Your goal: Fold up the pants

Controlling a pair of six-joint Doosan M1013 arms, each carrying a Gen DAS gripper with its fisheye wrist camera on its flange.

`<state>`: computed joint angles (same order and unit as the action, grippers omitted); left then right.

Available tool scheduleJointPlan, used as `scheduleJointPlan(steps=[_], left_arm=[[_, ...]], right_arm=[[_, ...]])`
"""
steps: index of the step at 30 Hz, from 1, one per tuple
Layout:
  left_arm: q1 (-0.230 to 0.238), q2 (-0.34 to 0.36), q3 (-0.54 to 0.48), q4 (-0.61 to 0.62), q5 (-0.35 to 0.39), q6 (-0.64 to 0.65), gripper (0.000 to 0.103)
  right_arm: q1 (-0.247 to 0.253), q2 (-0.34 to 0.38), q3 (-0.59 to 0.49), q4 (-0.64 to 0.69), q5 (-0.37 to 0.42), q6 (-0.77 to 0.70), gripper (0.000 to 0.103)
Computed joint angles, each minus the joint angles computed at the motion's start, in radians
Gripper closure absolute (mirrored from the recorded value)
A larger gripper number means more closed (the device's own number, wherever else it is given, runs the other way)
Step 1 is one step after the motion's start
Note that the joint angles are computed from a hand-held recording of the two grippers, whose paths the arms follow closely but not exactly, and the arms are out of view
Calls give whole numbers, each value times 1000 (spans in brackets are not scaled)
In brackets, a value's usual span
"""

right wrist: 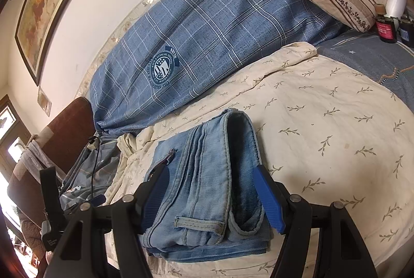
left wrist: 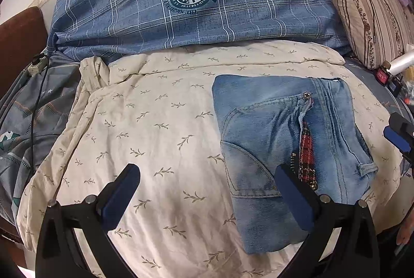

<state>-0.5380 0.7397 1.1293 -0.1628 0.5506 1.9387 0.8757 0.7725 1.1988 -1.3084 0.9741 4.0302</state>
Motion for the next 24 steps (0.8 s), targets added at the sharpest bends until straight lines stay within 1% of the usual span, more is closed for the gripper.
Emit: scheduleJointPlan(steps=[24], left_arm=[[-4, 15, -15, -5, 27, 24, 0]], right_arm=[[-7, -4, 6, 42, -17, -19, 32]])
